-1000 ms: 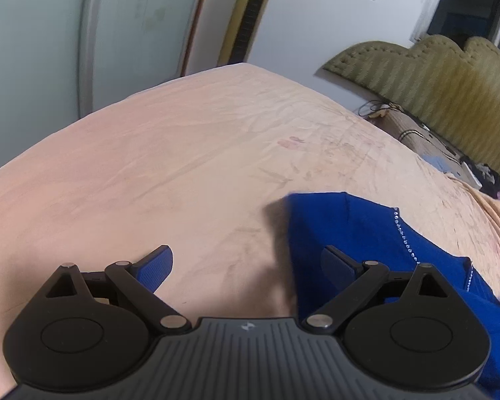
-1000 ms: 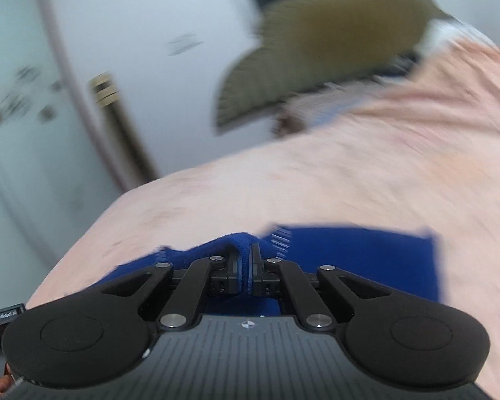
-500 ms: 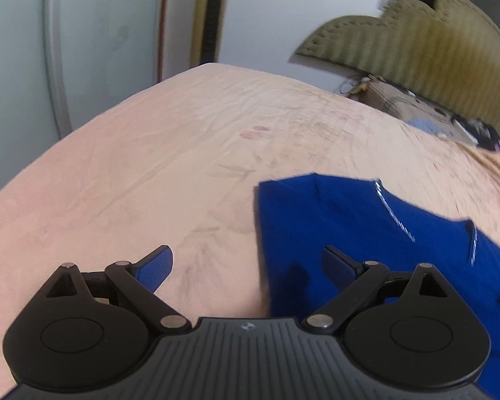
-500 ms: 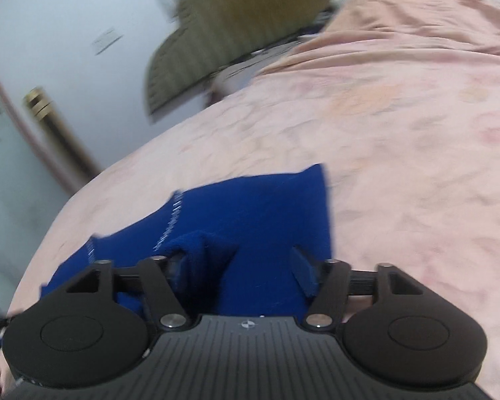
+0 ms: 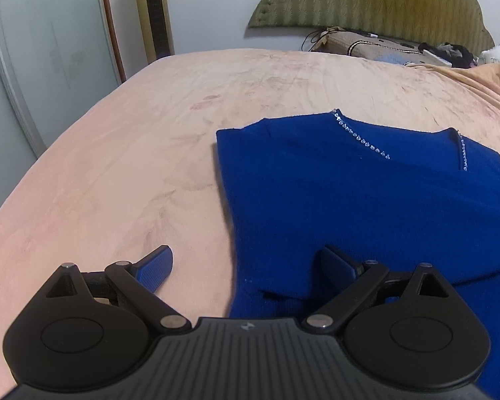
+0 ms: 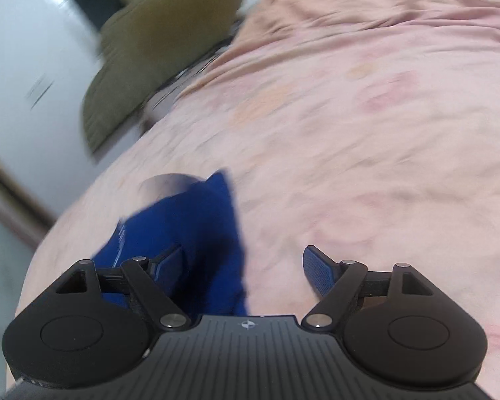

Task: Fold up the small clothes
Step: 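Regrasp the sweater side edge with the right gripper and fold it further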

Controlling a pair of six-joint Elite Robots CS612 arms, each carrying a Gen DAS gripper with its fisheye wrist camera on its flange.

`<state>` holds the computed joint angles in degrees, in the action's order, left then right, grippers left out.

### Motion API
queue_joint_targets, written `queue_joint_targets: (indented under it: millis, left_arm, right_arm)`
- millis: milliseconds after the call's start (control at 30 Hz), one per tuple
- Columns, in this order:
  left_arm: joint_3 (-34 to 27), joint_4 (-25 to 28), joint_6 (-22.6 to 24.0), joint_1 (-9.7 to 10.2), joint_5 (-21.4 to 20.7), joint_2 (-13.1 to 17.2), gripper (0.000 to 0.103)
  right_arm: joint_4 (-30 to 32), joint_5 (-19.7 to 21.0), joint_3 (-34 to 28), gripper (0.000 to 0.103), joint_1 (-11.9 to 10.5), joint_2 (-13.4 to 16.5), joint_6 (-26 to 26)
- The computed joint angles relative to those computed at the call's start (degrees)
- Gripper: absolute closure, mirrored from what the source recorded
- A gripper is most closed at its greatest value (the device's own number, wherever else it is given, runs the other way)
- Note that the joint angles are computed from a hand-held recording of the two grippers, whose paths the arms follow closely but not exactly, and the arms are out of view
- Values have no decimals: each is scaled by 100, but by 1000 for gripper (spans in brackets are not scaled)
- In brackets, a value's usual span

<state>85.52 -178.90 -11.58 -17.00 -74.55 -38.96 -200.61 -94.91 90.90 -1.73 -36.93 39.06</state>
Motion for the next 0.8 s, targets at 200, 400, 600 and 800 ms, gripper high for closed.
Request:
queue_joint_targets:
  millis: [200, 400, 600, 800]
  left_arm:
    - [14, 31, -72, 21, -18, -14, 6]
    - [168, -342, -235, -3, 450, -51, 6]
    - [485, -520, -304, 176, -19, -228, 6]
    - [787, -916, 1032, 98, -114, -298, 6]
  right_arm:
    - [-674, 210, 73, 15, -74, 73, 206]
    - [-280, 971, 74, 17, -306, 67, 134]
    - [-475, 1638, 44, 21, -385, 139, -68]
    - [-312, 1765, -61, 65, -370, 188, -169]
